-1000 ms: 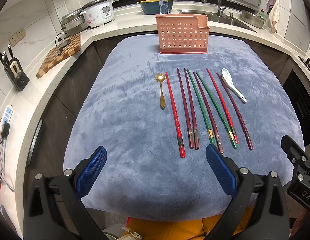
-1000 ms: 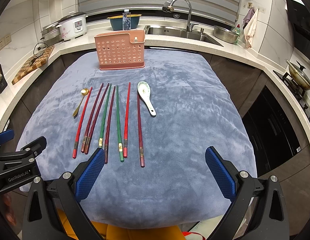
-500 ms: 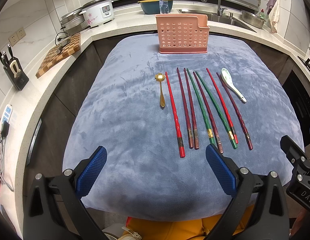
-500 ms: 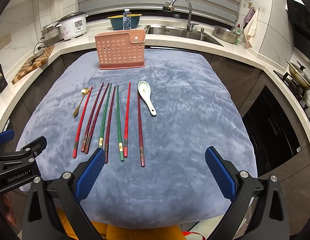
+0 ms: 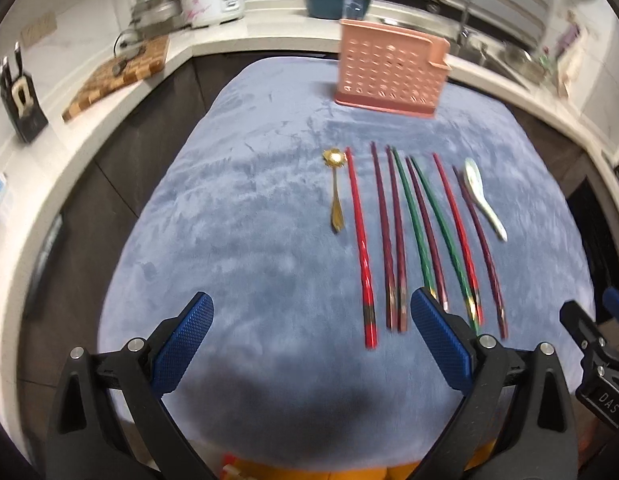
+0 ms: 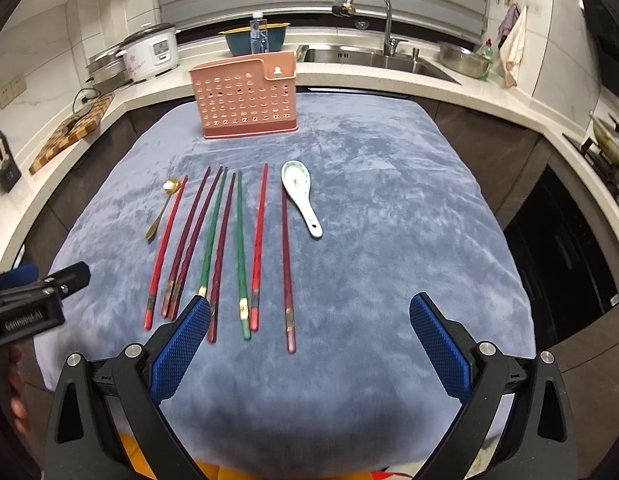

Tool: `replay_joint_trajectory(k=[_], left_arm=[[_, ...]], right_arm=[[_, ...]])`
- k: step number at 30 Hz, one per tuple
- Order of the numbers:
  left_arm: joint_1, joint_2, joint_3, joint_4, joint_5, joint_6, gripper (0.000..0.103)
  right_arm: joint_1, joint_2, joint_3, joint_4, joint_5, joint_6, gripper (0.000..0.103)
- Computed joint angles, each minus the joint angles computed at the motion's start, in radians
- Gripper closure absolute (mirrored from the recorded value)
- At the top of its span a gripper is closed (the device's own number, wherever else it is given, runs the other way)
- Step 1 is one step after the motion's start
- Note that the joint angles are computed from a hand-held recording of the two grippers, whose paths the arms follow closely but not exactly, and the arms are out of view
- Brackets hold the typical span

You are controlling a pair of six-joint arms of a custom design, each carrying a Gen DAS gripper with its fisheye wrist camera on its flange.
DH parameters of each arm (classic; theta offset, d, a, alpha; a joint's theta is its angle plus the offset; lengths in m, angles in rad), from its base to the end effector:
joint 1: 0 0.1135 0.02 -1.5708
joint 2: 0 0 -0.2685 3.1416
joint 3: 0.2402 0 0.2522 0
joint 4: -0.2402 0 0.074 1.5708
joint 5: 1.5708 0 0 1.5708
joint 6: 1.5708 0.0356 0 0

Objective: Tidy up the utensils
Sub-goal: 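Grasp the white ceramic spoon with the right tool while the left tool grasps the gold spoon, then carry both spoons over the pink basket and open both tools to drop them in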

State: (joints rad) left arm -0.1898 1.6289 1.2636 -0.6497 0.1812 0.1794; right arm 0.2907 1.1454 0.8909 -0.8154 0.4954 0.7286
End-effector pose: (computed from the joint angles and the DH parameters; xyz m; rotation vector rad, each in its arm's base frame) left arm 0.3360 -0.0711 0.2575 0.5387 2.5212 -0.2380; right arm 0.2079 0.0445 0.2621 0.6902 2.3685 -0.2362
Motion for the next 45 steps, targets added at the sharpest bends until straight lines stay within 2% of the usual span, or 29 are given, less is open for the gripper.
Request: replay_joint_trajectory(k=[6, 12, 16, 17, 21, 23, 25, 27, 32, 36, 45], left_arm=[[0.004, 0.191, 0.154, 0.015, 0.014, -0.029, 0.010], [-0.018, 0.351, 0.290, 0.014, 0.023, -0.039, 0.026], [-0.032, 0.452, 0.390, -0.033, 0.022, -0.034, 0.043], [-0.032, 0.465, 0.398, -0.036, 0.020, -0.032, 0.046], [-0.036, 0.495, 0.410, -0.038, 0.020, -0.020, 0.049], [-0.037, 0.497, 0.406, -0.028, 0.024, -0.014, 0.052], [-0.037, 0.507, 0.416, -0.029, 0.036, -0.012, 0.058], [-0.039, 0.514, 0.423, -0.031, 0.048, -0.010, 0.067], [-0.051, 0.500, 0.393, -0.011, 0.075, 0.011, 0.094], [-0.045, 0.487, 0.385, -0.015, 0.113, 0.003, 0.102], [-0.009, 0.377, 0.347, 0.000, 0.152, -0.011, 0.102]], right_arm=[[-0.204, 0.095, -0.018, 0.214, -0.135, -0.163, 0.010], [-0.349, 0.283, 0.024, 0.378, -0.292, -0.253, 0.031], [-0.395, 0.404, 0.072, 0.428, -0.338, -0.280, 0.048], [-0.403, 0.423, 0.082, 0.431, -0.346, -0.284, 0.053], [-0.428, 0.499, 0.103, 0.457, -0.374, -0.293, 0.063], [-0.436, 0.525, 0.107, 0.469, -0.389, -0.295, 0.071], [-0.431, 0.530, 0.097, 0.487, -0.380, -0.300, 0.073], [-0.422, 0.535, 0.099, 0.488, -0.367, -0.314, 0.081], [-0.405, 0.530, 0.099, 0.488, -0.359, -0.338, 0.089], [-0.391, 0.504, 0.089, 0.482, -0.343, -0.343, 0.091], [-0.396, 0.347, 0.069, 0.421, -0.324, -0.328, 0.094]])
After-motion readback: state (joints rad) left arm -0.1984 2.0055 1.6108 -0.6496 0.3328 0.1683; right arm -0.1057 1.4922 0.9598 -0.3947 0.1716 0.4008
